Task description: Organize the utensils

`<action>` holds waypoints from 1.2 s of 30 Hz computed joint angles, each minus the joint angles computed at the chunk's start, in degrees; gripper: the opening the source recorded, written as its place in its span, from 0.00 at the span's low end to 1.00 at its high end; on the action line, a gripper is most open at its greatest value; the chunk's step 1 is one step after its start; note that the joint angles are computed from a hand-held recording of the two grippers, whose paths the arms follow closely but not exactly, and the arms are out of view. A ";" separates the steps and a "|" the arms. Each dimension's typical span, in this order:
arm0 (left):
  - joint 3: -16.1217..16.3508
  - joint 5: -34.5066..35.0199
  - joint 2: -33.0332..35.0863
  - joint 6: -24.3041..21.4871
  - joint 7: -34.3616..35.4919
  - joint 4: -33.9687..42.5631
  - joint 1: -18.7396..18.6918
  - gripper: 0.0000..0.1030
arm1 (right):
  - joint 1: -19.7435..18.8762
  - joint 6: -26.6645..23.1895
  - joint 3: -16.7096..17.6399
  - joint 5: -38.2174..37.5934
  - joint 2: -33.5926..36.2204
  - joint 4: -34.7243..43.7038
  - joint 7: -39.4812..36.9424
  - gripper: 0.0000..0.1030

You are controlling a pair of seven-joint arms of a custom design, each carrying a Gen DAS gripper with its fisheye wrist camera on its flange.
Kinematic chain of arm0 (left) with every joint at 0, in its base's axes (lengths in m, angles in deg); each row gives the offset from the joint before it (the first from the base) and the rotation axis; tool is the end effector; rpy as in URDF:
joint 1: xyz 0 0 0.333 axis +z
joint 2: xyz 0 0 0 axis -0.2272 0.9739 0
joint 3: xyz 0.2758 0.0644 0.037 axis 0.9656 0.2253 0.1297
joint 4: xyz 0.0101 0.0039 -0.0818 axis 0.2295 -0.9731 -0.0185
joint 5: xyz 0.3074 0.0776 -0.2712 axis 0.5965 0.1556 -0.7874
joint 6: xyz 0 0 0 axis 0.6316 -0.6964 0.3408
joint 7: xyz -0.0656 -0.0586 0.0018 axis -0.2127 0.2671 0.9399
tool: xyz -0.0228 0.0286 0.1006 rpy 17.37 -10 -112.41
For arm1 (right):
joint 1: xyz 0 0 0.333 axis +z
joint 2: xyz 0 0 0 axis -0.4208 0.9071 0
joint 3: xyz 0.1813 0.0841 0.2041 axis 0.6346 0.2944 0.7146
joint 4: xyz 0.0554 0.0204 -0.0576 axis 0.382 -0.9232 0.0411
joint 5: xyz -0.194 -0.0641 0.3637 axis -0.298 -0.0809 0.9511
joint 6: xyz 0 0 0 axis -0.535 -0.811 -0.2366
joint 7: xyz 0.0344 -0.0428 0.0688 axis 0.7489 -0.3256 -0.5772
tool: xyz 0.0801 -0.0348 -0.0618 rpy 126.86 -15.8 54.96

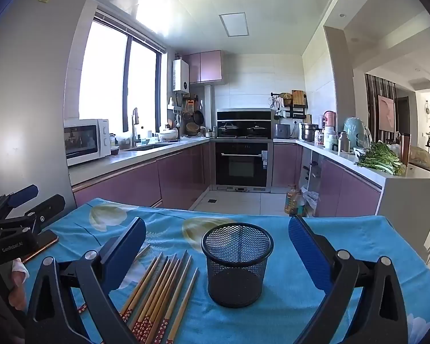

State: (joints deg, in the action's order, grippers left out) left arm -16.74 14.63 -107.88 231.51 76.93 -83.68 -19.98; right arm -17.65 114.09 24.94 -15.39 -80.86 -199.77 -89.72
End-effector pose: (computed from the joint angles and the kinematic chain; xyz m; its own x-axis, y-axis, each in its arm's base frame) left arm 0.4474 -0.1574 0.5656 -0.2423 -0.9694 -0.0395 -0.1863 0.0865 -0.9787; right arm 0.3761 0.2722 0.5694 -0.0539 -0.9983 -0.0210 -0.2281 0.0327 -0.9731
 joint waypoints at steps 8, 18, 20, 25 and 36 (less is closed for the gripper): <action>2.05 1.67 -0.39 1.76 -0.54 -0.74 -2.02 0.95 | -0.05 -0.59 0.07 -0.17 0.03 0.12 0.63 0.94; 1.88 1.30 -1.20 2.62 -0.60 -1.70 -2.66 0.95 | -0.05 -0.89 0.37 0.39 -1.16 -0.49 0.57 0.94; 2.60 1.70 -0.92 2.77 -0.83 -1.55 -3.33 0.95 | 0.15 -1.09 0.35 0.68 -1.35 -0.61 0.28 0.94; 3.65 2.39 0.28 3.56 -1.34 -1.24 -4.21 0.95 | 0.08 -1.14 0.41 0.78 -1.47 -0.58 0.42 0.94; 4.74 3.42 0.91 4.54 -2.45 -1.10 -5.07 0.95 | -0.22 -0.85 0.59 0.98 -2.18 -0.97 0.37 0.94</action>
